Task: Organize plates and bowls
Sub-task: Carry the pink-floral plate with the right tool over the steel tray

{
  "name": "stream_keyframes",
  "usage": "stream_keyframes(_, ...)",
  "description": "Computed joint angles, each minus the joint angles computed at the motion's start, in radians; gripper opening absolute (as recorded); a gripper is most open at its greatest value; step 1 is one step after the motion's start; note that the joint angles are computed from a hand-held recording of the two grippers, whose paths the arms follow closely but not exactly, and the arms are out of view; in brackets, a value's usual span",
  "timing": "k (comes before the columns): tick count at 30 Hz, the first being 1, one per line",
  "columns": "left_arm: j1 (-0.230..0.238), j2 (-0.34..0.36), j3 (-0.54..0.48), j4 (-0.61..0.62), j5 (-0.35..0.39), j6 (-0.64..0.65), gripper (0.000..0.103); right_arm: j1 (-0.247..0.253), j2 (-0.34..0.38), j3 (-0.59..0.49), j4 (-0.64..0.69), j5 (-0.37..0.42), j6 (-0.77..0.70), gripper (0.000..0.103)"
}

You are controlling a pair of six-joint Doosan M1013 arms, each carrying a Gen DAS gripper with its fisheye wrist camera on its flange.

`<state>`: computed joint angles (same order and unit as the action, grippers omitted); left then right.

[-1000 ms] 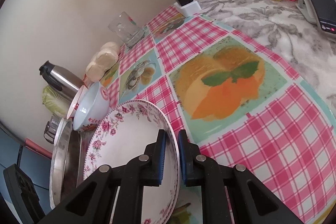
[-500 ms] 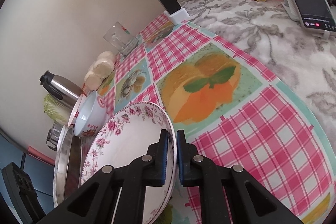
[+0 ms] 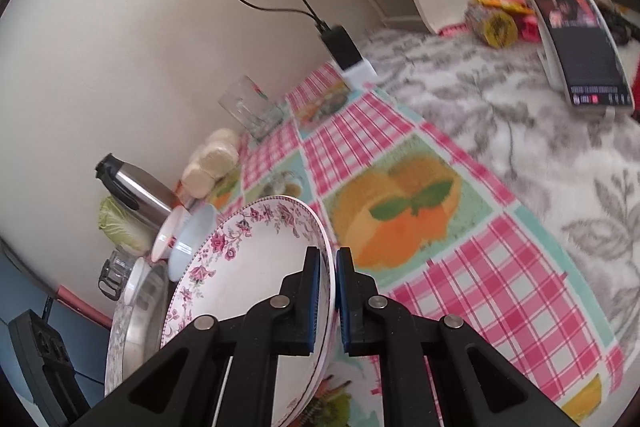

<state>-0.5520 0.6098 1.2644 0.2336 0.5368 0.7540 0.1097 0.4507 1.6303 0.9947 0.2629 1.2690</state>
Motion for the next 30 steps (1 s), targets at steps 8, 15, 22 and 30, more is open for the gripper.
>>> stream_keyframes(8, 0.016, -0.035, 0.032, 0.025, -0.063, -0.018, 0.018, 0.03, -0.029, -0.004, -0.047, -0.073, 0.032, 0.009)
stream_keyframes(15, 0.032, -0.064, 0.061, 0.05, -0.109, -0.044, 0.018, 0.056, -0.043, -0.014, -0.03, -0.113, 0.011, 0.009)
stream_keyframes(22, 0.054, -0.088, 0.086, 0.071, -0.139, -0.066, 0.018, 0.085, -0.044, -0.036, -0.111, -0.138, 0.08, 0.01)
stream_keyframes(30, 0.083, -0.107, 0.112, 0.035, -0.165, -0.043, 0.018, 0.113, -0.033, -0.063, -0.242, -0.136, 0.212, 0.01)
